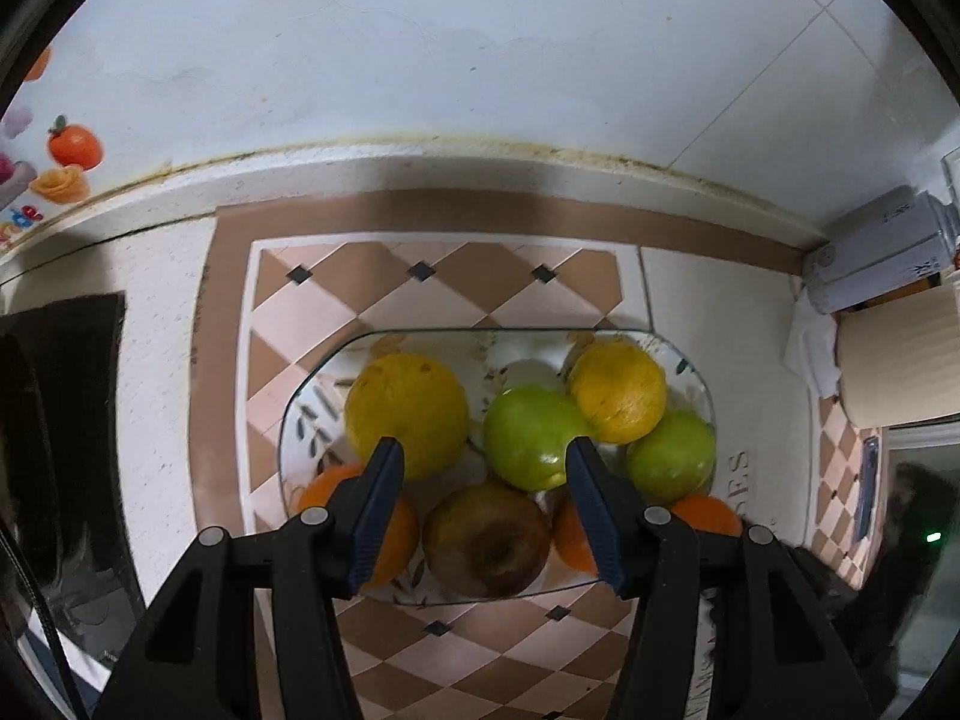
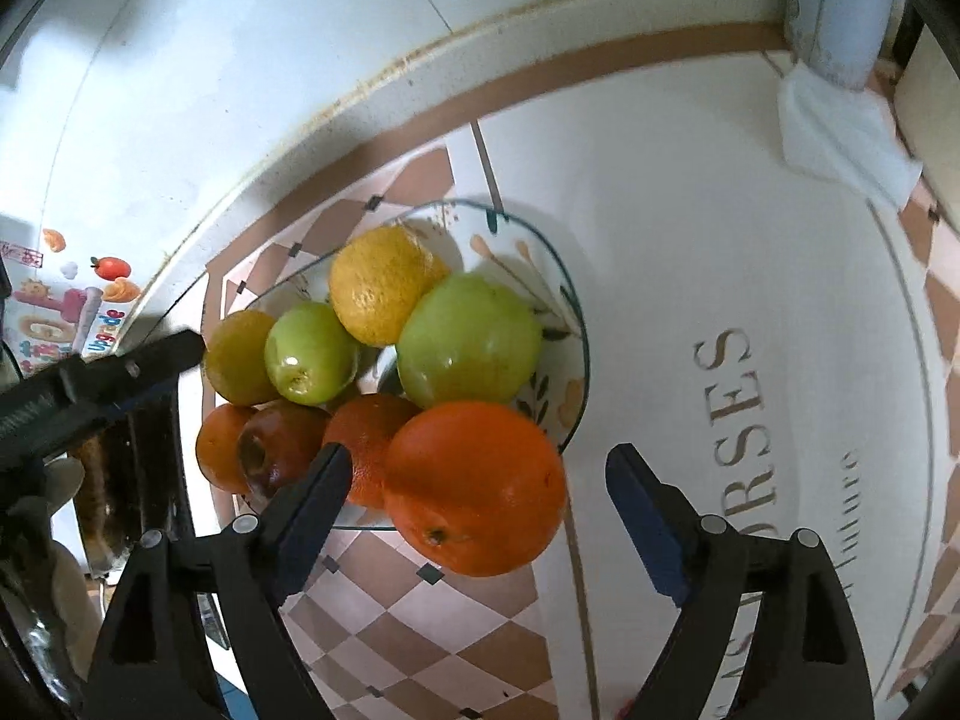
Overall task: Organize fruits
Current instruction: 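Place the orange and green apple on the plate and open both tools, then move both tools from the plate toward the red cherry tomatoes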
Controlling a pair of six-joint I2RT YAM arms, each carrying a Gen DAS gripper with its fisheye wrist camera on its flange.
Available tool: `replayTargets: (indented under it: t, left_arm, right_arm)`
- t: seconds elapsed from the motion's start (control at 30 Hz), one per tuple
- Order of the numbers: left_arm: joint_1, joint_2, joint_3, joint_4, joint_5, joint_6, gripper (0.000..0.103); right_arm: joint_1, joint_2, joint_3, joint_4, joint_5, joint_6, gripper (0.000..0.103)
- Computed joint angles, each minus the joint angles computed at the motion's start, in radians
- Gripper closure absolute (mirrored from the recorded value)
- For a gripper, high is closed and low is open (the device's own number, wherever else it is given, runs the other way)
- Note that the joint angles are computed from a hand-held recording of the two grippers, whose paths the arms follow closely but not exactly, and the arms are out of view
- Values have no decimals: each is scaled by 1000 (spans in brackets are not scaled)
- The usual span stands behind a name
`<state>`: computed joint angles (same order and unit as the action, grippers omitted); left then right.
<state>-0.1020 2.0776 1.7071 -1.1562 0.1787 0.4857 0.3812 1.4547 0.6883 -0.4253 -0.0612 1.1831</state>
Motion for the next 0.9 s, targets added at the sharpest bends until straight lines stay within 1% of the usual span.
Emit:
replayTargets:
  t: [0.03,0.07,0.1,0.13,0.17,0.3,0.47,0.57,0.7,0.9]
  left_arm:
    - [6,-11,-16,6,-2,-4,40]
    - [10,-22,-29,10,-5,-7,29]
    - [17,-37,-48,17,-8,-7,22]
    - [22,-51,-66,25,-10,-6,14]
    - [29,-71,-91,34,-15,-4,12]
    - [71,-172,-214,81,-29,35,10]
    - [129,-315,-364,129,-37,98,10]
    - [174,-386,-423,141,-31,134,10]
    - [229,-471,-450,127,-4,174,10]
    - [317,-591,-428,64,66,250,10]
  right_arm:
    - [7,-8,13,-31,15,-6,10]
    - [24,-15,35,-75,40,-7,9]
    - [28,-21,44,-100,50,-13,9]
    - [41,-26,61,-137,69,-15,8]
    - [66,-26,90,-190,96,-11,8]
    - [139,-50,157,-322,167,7,8]
    - [250,-80,223,-440,229,84,8]
    - [324,-87,274,-524,277,141,8]
    - [405,-94,345,-628,335,205,8]
    - [557,-92,493,-825,439,341,8]
